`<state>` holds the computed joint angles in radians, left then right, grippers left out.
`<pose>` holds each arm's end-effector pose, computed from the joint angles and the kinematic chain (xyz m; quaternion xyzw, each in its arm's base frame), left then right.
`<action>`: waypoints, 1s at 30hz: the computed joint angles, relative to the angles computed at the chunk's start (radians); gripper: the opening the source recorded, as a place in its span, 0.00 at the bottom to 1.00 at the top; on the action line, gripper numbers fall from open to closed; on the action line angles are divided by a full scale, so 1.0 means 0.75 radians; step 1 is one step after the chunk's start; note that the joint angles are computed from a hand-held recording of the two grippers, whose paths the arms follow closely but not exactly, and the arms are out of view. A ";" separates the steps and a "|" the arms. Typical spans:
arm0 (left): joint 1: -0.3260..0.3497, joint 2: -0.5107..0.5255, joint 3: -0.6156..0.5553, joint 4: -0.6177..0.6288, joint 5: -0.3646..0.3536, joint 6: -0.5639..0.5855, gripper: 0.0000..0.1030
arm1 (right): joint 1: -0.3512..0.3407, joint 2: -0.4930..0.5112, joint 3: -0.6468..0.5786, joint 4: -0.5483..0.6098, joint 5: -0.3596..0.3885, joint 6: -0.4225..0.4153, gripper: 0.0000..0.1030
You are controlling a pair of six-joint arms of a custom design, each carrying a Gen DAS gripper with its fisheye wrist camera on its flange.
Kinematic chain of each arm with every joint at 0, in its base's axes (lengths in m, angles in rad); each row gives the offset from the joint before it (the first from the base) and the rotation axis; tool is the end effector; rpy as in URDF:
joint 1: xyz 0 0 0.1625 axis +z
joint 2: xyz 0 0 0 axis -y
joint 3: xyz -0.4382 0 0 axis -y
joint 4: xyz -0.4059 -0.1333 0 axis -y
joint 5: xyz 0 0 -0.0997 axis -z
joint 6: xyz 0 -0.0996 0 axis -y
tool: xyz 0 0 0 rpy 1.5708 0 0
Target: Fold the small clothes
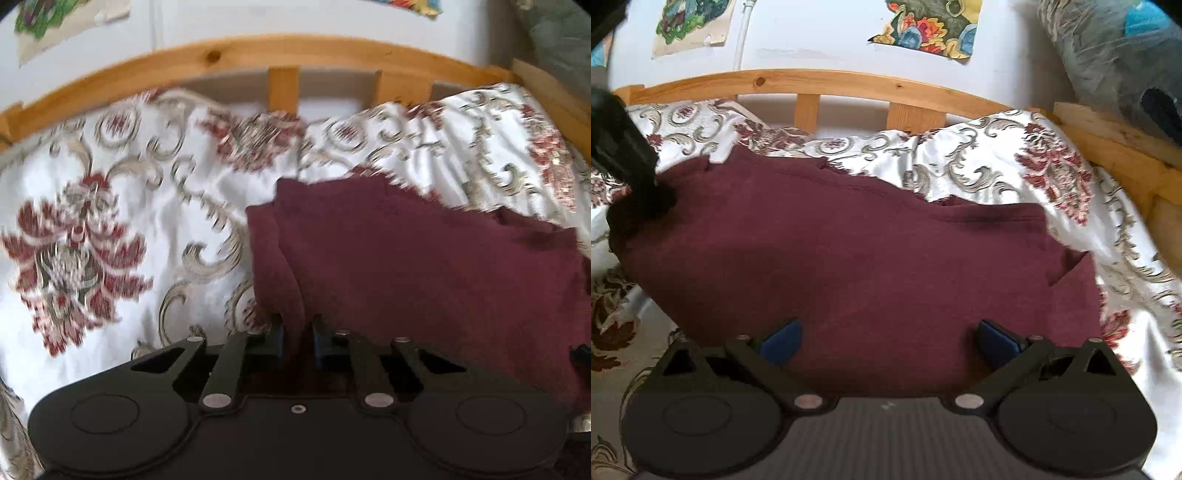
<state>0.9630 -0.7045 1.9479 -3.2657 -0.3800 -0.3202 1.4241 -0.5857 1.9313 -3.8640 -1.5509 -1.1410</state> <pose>-0.1403 -0.5971 0.0722 -0.0086 0.8166 -0.4104 0.4059 0.0469 -0.6082 0.0319 0.4284 -0.7799 0.3702 0.2668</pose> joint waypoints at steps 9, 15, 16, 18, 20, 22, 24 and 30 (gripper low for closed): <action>-0.136 0.047 -0.143 0.114 -0.058 0.193 0.12 | -0.001 -0.016 -0.061 -0.073 -0.057 0.066 1.00; -0.156 0.165 -0.255 0.148 -0.213 0.359 0.11 | -0.018 -0.032 -0.147 -0.071 -0.165 0.191 1.00; -0.155 0.185 -0.271 0.164 -0.224 0.371 0.11 | -0.023 -0.036 -0.160 -0.066 -0.175 0.221 1.00; -0.153 0.219 -0.302 0.187 -0.232 0.406 0.11 | -0.031 -0.042 -0.174 -0.060 -0.188 0.258 1.00; -0.151 0.235 -0.318 0.220 -0.235 0.415 0.11 | -0.040 -0.047 -0.185 -0.059 -0.195 0.281 1.00; -0.147 0.235 -0.308 0.195 -0.256 0.425 0.12 | -0.049 -0.054 -0.189 -0.054 -0.187 0.292 1.00; -0.143 0.219 -0.281 0.148 -0.319 0.431 0.14 | -0.053 -0.057 -0.190 -0.056 -0.178 0.295 1.00; -0.174 0.213 -0.194 -0.040 -0.399 0.614 0.38 | -0.058 -0.050 -0.199 -0.079 -0.137 0.265 1.00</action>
<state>0.8328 -0.5445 1.8025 -3.2959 -0.6792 0.1406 1.3808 -0.6235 1.7824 -3.9229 -1.6536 -0.9421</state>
